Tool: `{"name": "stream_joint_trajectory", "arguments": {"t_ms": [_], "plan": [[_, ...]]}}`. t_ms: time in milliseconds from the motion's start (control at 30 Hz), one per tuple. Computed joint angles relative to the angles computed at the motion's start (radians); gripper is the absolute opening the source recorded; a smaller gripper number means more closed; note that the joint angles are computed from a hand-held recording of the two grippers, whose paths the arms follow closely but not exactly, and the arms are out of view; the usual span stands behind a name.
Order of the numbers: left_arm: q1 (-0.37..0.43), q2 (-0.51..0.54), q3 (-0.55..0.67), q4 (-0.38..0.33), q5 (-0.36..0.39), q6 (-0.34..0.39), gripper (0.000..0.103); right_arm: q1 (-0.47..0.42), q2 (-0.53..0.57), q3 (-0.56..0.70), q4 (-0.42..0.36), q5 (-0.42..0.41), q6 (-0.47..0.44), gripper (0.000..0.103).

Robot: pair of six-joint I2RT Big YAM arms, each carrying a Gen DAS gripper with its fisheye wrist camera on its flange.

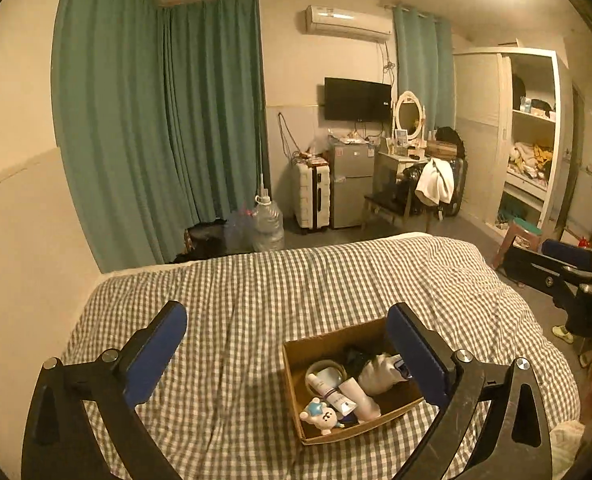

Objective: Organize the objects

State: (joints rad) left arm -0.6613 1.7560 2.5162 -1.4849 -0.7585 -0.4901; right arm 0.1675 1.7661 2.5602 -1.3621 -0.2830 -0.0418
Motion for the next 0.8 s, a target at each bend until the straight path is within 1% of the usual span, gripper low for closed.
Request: {"name": "stream_joint_trajectory", "arguments": {"t_ms": [33,67,133,167,233,267,333,367,433,500,533,633,667,767,800], "plan": [[0.001,-0.015,-0.021,0.013,0.005,-0.001,0.103,-0.003,-0.012,-0.018,0.019,0.004,-0.016,0.094],[-0.002,-0.04,-0.062,0.041,0.0,0.002,0.103,-0.004,-0.052,-0.086,0.071,0.014,-0.036,0.096],[-0.012,-0.077,-0.137,0.094,-0.031,0.014,0.103,-0.002,-0.143,-0.254,0.219,0.035,-0.046,0.1],[-0.019,-0.104,-0.192,0.135,-0.053,0.027,0.103,-0.001,-0.196,-0.358,0.317,0.047,-0.043,0.101],[-0.033,-0.14,-0.278,0.188,-0.084,0.033,0.103,-0.002,-0.251,-0.479,0.425,0.057,-0.038,0.101],[-0.04,-0.16,-0.327,0.224,-0.09,0.039,0.103,-0.006,-0.264,-0.512,0.453,0.054,-0.035,0.101],[-0.05,-0.177,-0.387,0.252,-0.092,0.03,0.103,-0.015,-0.285,-0.572,0.493,0.029,-0.02,0.101],[-0.056,-0.18,-0.415,0.254,-0.099,0.009,0.103,-0.019,-0.294,-0.604,0.507,0.011,-0.013,0.101],[-0.066,-0.19,-0.464,0.275,-0.12,-0.029,0.103,-0.024,-0.3,-0.64,0.508,0.0,-0.009,0.101],[-0.074,-0.202,-0.52,0.3,-0.152,-0.091,0.103,-0.027,-0.301,-0.678,0.509,-0.008,-0.02,0.101],[-0.075,-0.21,-0.545,0.309,-0.155,-0.118,0.103,-0.027,-0.309,-0.704,0.526,-0.002,-0.02,0.101],[-0.077,-0.222,-0.595,0.304,-0.189,-0.213,0.103,-0.024,-0.333,-0.8,0.584,0.01,-0.038,0.101],[-0.077,-0.231,-0.623,0.319,-0.198,-0.236,0.103,-0.021,-0.344,-0.832,0.601,0.015,-0.04,0.101],[-0.082,-0.253,-0.704,0.349,-0.226,-0.272,0.103,-0.015,-0.377,-0.948,0.672,0.009,-0.046,0.101],[-0.083,-0.258,-0.729,0.361,-0.234,-0.274,0.103,-0.013,-0.382,-0.971,0.682,0.016,-0.05,0.101]]}}
